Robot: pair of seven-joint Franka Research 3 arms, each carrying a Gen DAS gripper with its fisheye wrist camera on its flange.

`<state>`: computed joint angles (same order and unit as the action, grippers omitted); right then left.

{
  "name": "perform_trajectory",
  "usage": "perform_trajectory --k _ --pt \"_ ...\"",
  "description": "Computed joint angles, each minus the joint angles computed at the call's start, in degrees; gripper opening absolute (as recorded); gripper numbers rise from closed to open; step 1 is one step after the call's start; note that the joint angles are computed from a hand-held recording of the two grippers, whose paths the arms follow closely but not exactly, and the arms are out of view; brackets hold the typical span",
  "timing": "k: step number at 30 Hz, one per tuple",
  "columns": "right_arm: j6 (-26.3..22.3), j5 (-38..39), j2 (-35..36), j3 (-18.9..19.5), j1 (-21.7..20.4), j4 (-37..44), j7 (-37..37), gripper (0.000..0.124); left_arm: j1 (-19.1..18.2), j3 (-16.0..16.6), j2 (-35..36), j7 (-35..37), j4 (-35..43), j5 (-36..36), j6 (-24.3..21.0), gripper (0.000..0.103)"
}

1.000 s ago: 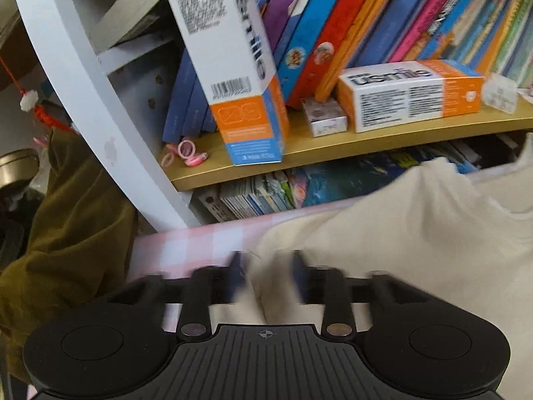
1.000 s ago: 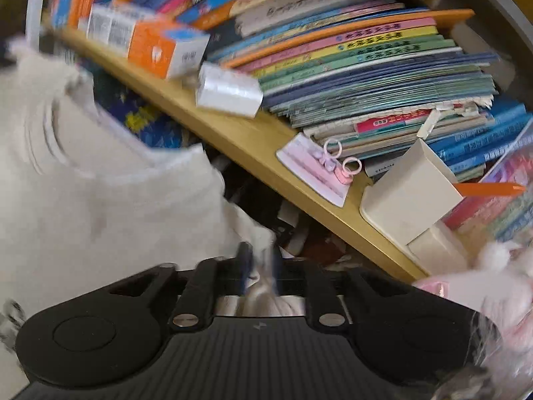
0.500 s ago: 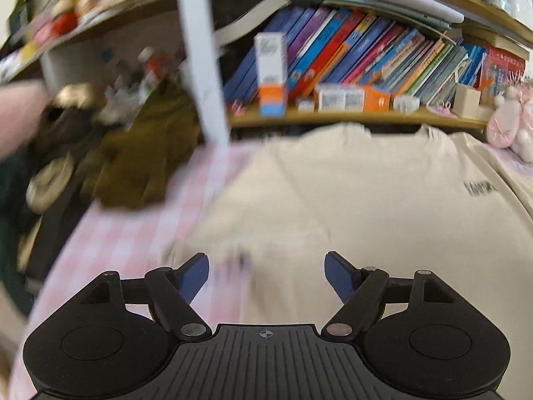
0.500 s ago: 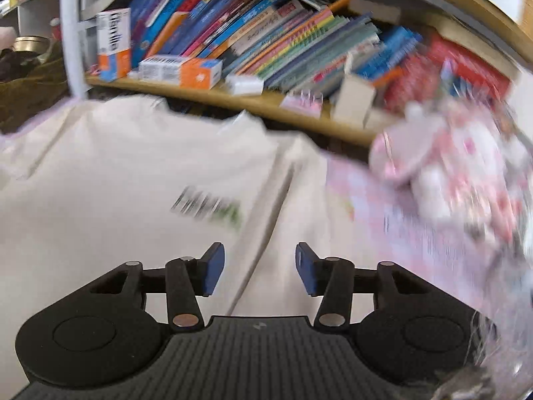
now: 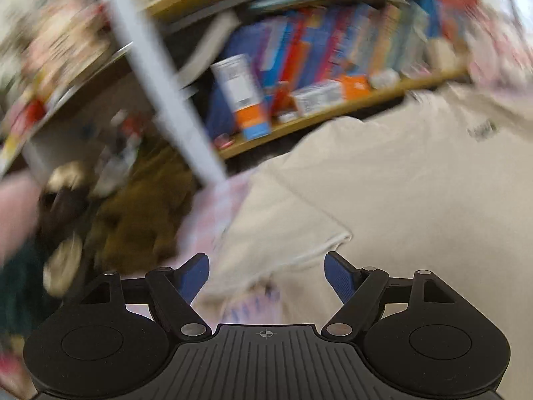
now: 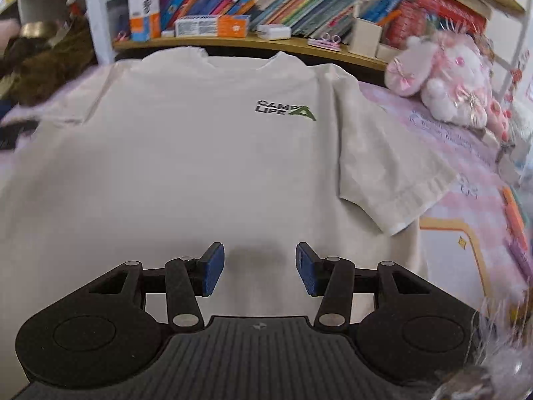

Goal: Fold clothes
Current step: 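Lay the shirt flat on the table and open both tools, then grasp the brown velvet cloth with the left tool and lift it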

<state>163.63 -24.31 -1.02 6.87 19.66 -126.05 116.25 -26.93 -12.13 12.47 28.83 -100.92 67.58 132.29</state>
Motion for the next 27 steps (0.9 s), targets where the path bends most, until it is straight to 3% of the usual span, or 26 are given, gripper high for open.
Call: perform_trajectory --k 3,8,10,11,13,15,16,17,18,19,22,25,27 --pt "-1.0 -1.5 0.6 0.1 0.2 0.8 1.5 0.045 0.2 0.1 4.5 12.3 5.0 -1.3 1.0 0.079" --pt "-1.8 -2.4 1.2 -0.2 0.9 1.2 2.9 0.045 -1.4 1.9 7.8 17.0 8.5 -3.4 0.8 0.077" --pt "-1.9 -1.9 1.3 -0.3 1.0 1.3 3.1 0.045 -0.9 2.2 7.7 18.1 8.3 -5.6 2.0 0.058" --pt "-2.0 -1.4 1.4 -0.4 1.1 1.4 2.9 0.045 -0.5 2.1 7.7 19.2 8.3 -7.2 2.6 0.038" --pt "-2.5 -0.4 1.6 -0.5 1.2 1.8 2.3 0.045 0.4 2.1 6.8 20.8 7.5 -10.1 4.6 0.034" --pt "-3.0 0.3 1.8 -0.6 1.3 2.2 1.6 0.045 0.9 2.8 4.4 18.6 5.0 -9.1 8.6 0.039" --pt "-3.2 0.8 1.8 -0.6 1.4 2.3 1.2 0.045 0.4 3.8 3.1 14.9 3.9 -5.7 8.3 0.042" --pt "-3.2 1.2 1.9 -0.7 1.4 2.4 0.8 0.045 0.2 4.5 1.8 11.2 2.9 -2.3 7.8 0.06" --pt "-3.2 1.6 1.9 -0.7 1.5 2.4 0.6 0.045 0.0 5.0 0.7 6.9 2.1 1.6 6.5 0.086" --pt "-3.2 2.1 1.9 -0.7 1.5 2.4 0.6 0.045 -0.2 5.6 0.3 1.0 1.8 6.7 3.0 0.094" --pt "-3.6 3.8 2.0 -0.8 1.6 2.6 -0.2 0.045 1.6 6.2 1.5 -6.5 3.0 12.2 -4.9 0.099" --pt "-4.5 4.8 2.3 -0.8 1.7 3.2 -1.4 0.046 4.5 6.1 6.2 -1.6 8.9 6.7 -8.7 0.099" --pt "-4.9 4.9 2.5 -0.8 1.8 3.6 -1.5 0.047 4.7 6.8 8.8 0.2 11.6 7.0 -9.1 0.099"
